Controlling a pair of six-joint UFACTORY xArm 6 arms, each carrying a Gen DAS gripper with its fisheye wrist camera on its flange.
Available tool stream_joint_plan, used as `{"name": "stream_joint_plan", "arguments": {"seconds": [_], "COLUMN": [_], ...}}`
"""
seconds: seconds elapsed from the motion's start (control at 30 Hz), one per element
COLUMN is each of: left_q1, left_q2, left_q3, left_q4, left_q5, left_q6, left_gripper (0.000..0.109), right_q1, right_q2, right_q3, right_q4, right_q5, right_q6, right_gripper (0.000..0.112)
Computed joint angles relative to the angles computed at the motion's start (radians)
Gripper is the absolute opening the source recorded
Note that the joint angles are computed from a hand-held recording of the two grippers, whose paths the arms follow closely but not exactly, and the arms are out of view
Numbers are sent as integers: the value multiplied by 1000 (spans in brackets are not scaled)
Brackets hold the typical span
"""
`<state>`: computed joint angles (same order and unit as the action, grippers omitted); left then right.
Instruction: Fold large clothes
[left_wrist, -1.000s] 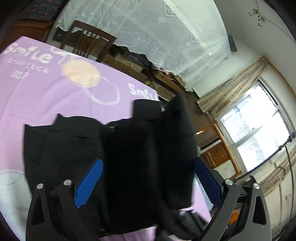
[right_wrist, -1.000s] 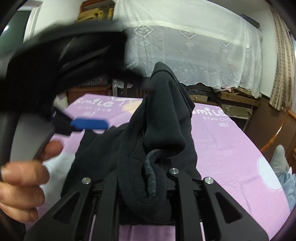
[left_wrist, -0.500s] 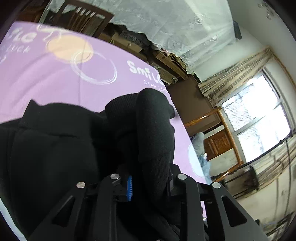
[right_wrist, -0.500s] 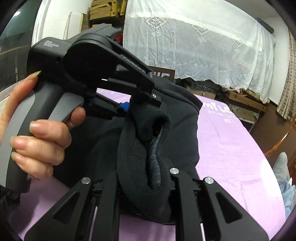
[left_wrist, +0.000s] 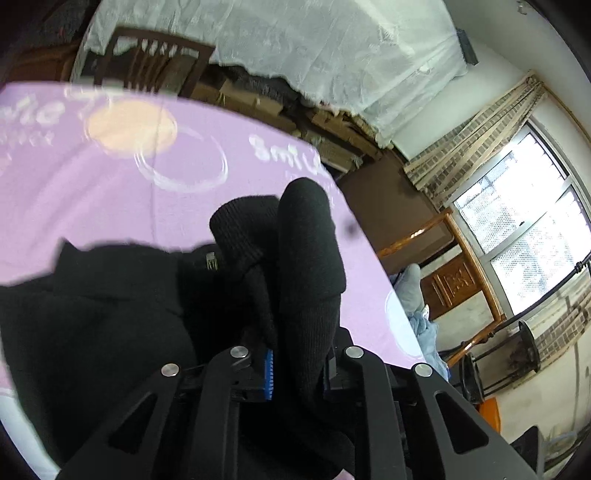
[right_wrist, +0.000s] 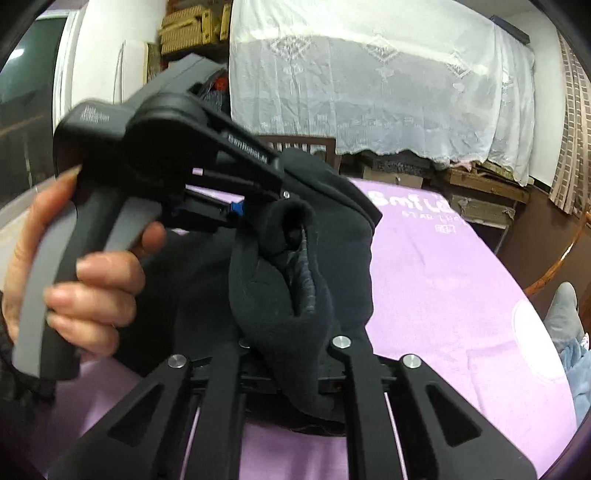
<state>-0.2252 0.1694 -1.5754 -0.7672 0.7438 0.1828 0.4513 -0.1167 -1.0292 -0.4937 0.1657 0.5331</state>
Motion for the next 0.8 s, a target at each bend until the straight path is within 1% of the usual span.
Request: {"name": "stream_joint_plan", "arguments": {"seconds": [0.07,0.17,0.27,0.33,0.37,0.43,0.5,0.53,0.57,0.63,0.73,0.8], "left_q1": [18,59,122,161,190,234,260,272,280,297,319,321], "left_q2": [-51,-140,-241,-286,-310,-331,-332,-327,-319,-299,-270,-266], "left_q3": [26,91,187,243,280,333,371,397,410,434,453,453], "left_q4": [34,64,97,115,123,131,138,146,148,127,52,59], "left_q5": [-11,-30,-50,-56,-55,-48,-49,-54,-55,-52,-42,-45], "left_q6": [-2,13,17,13,10,-3,-12,-17,-19,-5,37,50], "left_gripper": [18,18,18,18,18,18,18,18,18,18,19,19], "right_q1": [20,61,126,167,196,230,266,277,288,302,316,323], "right_q2": [5,23,58,85,112,149,201,226,263,317,358,369], "right_q3": [-36,-102,-171,-206,-234,-270,-319,-341,-378,-430,-458,-451], "right_q4": [81,122,148,192,244,282,308,333,393,441,388,275], "right_q5": [5,13,24,36,54,84,139,168,221,289,331,320], "right_q6": [-78,-151,-225,-280,-335,-381,-422,-446,-486,-511,-483,-428], "right_gripper": [8,7,7,7,7,7,7,8,7,7,7,7]}}
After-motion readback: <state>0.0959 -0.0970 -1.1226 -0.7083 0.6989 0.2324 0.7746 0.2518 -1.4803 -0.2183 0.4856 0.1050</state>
